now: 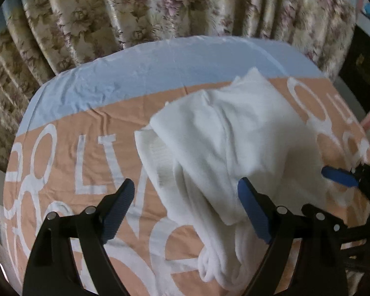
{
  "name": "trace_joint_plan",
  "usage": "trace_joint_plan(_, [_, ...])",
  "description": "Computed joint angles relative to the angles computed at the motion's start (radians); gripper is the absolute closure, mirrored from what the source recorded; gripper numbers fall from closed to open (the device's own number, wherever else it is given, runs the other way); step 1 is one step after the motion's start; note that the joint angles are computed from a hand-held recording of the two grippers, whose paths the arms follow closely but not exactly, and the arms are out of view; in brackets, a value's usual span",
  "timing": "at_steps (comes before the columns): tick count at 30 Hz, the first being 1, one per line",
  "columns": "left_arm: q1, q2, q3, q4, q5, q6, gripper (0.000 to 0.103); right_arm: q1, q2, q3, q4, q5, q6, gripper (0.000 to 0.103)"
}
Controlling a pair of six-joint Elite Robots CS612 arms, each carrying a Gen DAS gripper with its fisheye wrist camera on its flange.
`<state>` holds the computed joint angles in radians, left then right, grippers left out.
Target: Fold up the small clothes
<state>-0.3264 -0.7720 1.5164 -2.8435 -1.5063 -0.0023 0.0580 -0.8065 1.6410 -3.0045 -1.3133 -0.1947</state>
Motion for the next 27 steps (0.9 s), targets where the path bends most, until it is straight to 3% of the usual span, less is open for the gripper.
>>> trace_joint_plan(1, [-0.002,0.002,0.004,0.003,0.017,0.009,0.018,0.002,0.002,-0.004,0.014,-0.005,-0.008,0.042])
trace_joint_plan(3, [0.005,0.01,0.001,0.023,-0.001,0.01,0.047,0.002,0.009,-0.012,0.04,-0.006,-0.008,0.042])
trace_joint_plan(4, [0.012,0.013,-0.001,0.031,-0.028,0.005,0.051,0.002,0.012,-0.015,0.047,-0.008,-0.005,0.047])
trace_joint_plan(5, [0.017,0.016,0.0,0.028,-0.026,-0.001,0.057,0.003,0.016,-0.019,0.056,-0.015,0.0,0.059])
trace_joint_plan(8, [0.022,0.018,0.008,0.009,-0.032,0.031,0.057,-0.007,0.018,-0.015,0.063,0.019,0.024,0.079])
trace_joint_plan(10, [0.017,0.016,0.023,-0.021,-0.009,0.068,0.057,-0.013,0.011,-0.003,0.064,0.053,0.021,0.087])
trace_joint_plan(12, [0.013,0.014,0.039,-0.055,0.005,0.1,0.056,-0.01,0.004,0.01,0.062,0.043,-0.001,0.091])
trace_joint_plan(17, [0.023,0.007,0.045,-0.069,-0.043,0.079,0.053,-0.025,0.002,0.031,0.049,0.055,0.031,0.092])
trace_joint_plan(18, [0.021,-0.003,0.055,-0.076,-0.034,0.075,0.045,-0.029,0.002,0.034,0.041,0.07,0.042,0.092])
trace_joint_plan(20, [0.016,-0.021,0.079,-0.095,-0.014,0.072,0.035,-0.031,-0.005,0.041,0.022,0.085,0.053,0.086])
trace_joint_plan(23, [0.02,-0.06,0.13,-0.125,-0.076,0.07,0.03,-0.034,-0.018,0.06,-0.02,0.102,0.081,0.074])
trace_joint_plan(27, [0.009,-0.084,0.178,-0.122,-0.125,0.09,0.026,-0.031,-0.024,0.071,-0.022,0.077,0.087,0.073])
